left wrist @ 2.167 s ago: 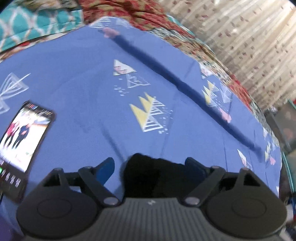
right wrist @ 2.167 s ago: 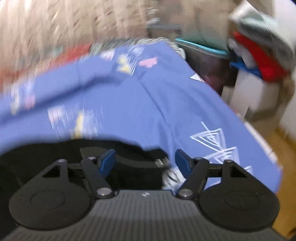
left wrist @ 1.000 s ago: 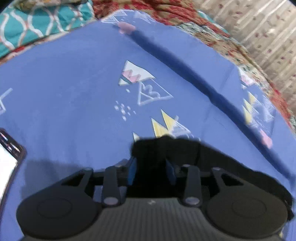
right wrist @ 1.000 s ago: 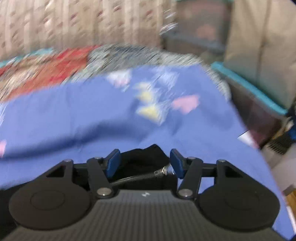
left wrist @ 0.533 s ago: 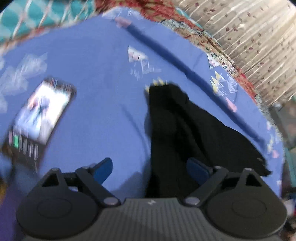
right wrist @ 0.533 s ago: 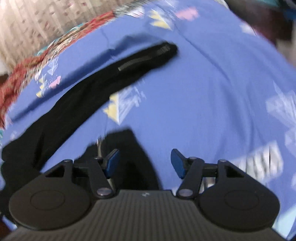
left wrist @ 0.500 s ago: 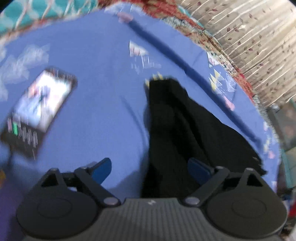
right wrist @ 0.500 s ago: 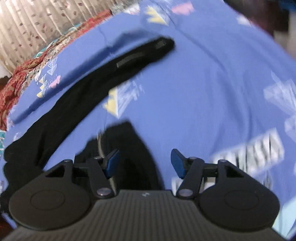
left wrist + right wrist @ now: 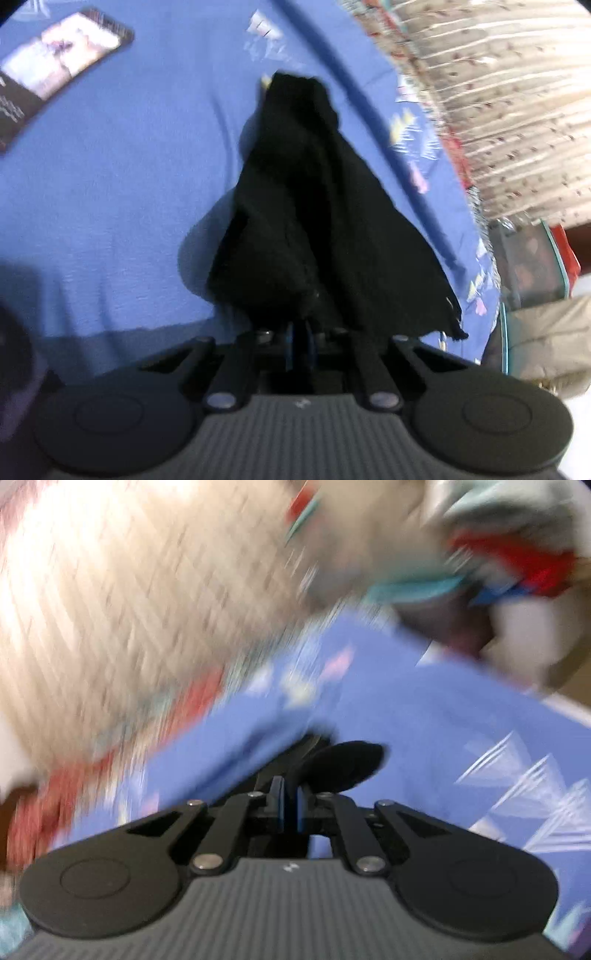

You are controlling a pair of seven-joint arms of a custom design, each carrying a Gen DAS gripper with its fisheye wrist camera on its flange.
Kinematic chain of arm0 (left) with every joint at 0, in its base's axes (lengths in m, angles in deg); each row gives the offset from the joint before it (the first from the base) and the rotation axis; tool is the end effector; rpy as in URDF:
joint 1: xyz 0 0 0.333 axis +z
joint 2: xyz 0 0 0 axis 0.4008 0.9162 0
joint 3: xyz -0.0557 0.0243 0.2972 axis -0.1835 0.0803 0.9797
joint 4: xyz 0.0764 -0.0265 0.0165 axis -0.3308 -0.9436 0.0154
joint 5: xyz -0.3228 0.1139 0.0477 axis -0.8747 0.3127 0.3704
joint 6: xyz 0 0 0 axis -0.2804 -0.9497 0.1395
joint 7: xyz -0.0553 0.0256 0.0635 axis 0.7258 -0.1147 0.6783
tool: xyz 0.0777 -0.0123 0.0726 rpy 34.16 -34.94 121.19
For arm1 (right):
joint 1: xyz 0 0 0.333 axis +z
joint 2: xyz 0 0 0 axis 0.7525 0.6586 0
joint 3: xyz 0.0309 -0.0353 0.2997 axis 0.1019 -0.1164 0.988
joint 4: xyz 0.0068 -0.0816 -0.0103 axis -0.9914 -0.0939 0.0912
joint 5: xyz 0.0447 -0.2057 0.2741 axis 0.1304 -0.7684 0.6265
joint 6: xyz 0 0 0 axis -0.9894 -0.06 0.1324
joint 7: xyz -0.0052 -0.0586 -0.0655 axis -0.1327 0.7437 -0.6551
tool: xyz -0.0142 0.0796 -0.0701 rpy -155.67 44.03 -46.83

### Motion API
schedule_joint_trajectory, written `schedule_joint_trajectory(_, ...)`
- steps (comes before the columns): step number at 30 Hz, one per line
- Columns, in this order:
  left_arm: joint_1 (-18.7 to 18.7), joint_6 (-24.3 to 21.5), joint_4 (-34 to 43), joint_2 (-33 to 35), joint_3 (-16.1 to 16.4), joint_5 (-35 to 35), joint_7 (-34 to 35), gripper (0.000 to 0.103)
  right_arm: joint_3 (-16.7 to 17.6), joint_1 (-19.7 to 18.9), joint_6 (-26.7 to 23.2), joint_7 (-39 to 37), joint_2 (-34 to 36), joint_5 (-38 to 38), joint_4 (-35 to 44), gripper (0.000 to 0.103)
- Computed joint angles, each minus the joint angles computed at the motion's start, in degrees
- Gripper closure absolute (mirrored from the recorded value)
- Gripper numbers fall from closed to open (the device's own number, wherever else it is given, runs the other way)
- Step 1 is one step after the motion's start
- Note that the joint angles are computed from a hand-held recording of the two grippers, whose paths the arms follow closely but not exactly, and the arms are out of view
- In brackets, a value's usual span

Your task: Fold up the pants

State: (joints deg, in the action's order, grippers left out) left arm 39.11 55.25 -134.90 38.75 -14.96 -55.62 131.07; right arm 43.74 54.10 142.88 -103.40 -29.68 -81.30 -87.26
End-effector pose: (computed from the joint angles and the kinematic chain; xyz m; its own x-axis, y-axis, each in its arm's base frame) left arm 0.6720 0.0495 0.4976 0.0478 -0.6779 0.7336 -0.9099 -0.3326 -0.2480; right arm 0.4285 0.1164 0.5579 -0.5157 -0.6771 -0.5250 0.0043 0.6107 -0.7918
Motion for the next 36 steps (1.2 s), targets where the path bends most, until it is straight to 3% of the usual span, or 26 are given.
schedule_joint_trajectory(2, 1.3, 0.1, -5.1, -3.7, 0.3, -1.2, 2.5, 0.096, 1.6, 0.0, -4.9, 4.1, -4.6, 0.8, -5.0, 0.094)
schedule_joint_trajectory(5, 1.7, -0.4, -10.3, -6.5, 2.2, -1.4, 2.6, 0.095, 2.0, 2.4, -10.8, -3.4, -6.1, 15.0, -9.7, 0.089)
schedule_joint_trajectory(7, 1.7, -0.4, -12.1, -7.0, 3.3, -1.4, 1.3, 0.092, 1.9, 3.4, -11.8, -3.2, -6.3, 22.6, -12.8, 0.087)
schedule_joint_trajectory(9, 1.8, 0.0, -12.8, -7.5, 3.7, -2.2, 0.7, 0.079, 3.4, 3.0, -12.0, 3.8, -7.0, 25.3, -15.7, 0.082)
schedule_joint_trajectory(10, 1.3, 0.9, -12.8, -7.7, 4.0, -1.5, -0.3, 0.057, 4.1, 2.8, -11.8, 6.7, -7.4, 25.2, -16.6, 0.070)
schedule_joint_trajectory(11, 0.8, 2.5, -13.3, -8.3, 4.2, -1.1, -0.3, 0.044, 4.7, 2.5, -11.3, 9.7, -7.7, 24.5, -17.2, 0.060)
schedule_joint_trajectory(13, 0.4, 4.8, -13.3, -8.7, 3.9, -1.7, 1.7, 0.038, 6.1, 2.7, -12.2, 12.2, -8.7, 23.3, -17.7, 0.058)
schedule_joint_trajectory(16, -0.2, 4.4, -10.7, -7.2, 3.6, -1.4, 0.6, 0.003, 6.6, 3.2, -13.7, 12.1, -9.6, 21.8, -17.2, 0.057)
schedule_joint_trajectory(22, -0.9, 2.5, -7.1, -3.8, 2.5, 0.3, -3.3, 0.003, 5.5, 3.5, -10.8, 13.9, -10.8, 19.7, -18.5, 0.052)
schedule_joint_trajectory(23, -1.5, 2.5, -6.6, -3.4, 2.6, 1.6, -4.5, 0.012, 4.6, 3.1, -9.3, 13.4, -10.2, 19.0, -18.0, 0.052)
schedule_joint_trajectory(24, -1.8, 2.5, -6.6, -3.3, 2.8, 3.0, -4.9, 0.024, 3.9, 2.7, -8.0, 12.6, -8.9, 18.6, -17.0, 0.052)
schedule_joint_trajectory(25, -2.2, 2.3, -6.8, -3.3, 2.8, 4.6, -5.0, 0.063, 3.7, 2.7, -7.3, 12.0, -8.3, 18.8, -16.8, 0.052)
schedule_joint_trajectory(26, -2.5, 1.0, -6.0, -2.9, 2.9, 6.4, -5.1, 0.092, 3.7, 2.7, -7.1, 11.4, -7.5, 19.5, -16.3, 0.052)
schedule_joint_trajectory(29, -2.1, 1.2, -8.6, -5.0, 3.2, 8.0, -3.8, 0.094, 4.4, 3.2, -9.0, 8.2, -5.1, 21.6, -14.2, 0.055)
schedule_joint_trajectory(33, -0.9, 1.2, -12.2, -9.7, 4.6, 8.7, -0.2, 0.095, 7.8, 5.3, -22.5, -0.4, -0.6, 24.2, -7.3, 0.055)
schedule_joint_trajectory(36, -0.6, 1.1, -12.9, -10.7, 5.9, 9.9, -0.5, 0.094, 8.3, 7.2, -28.1, -2.3, 2.4, 21.9, -3.7, 0.055)
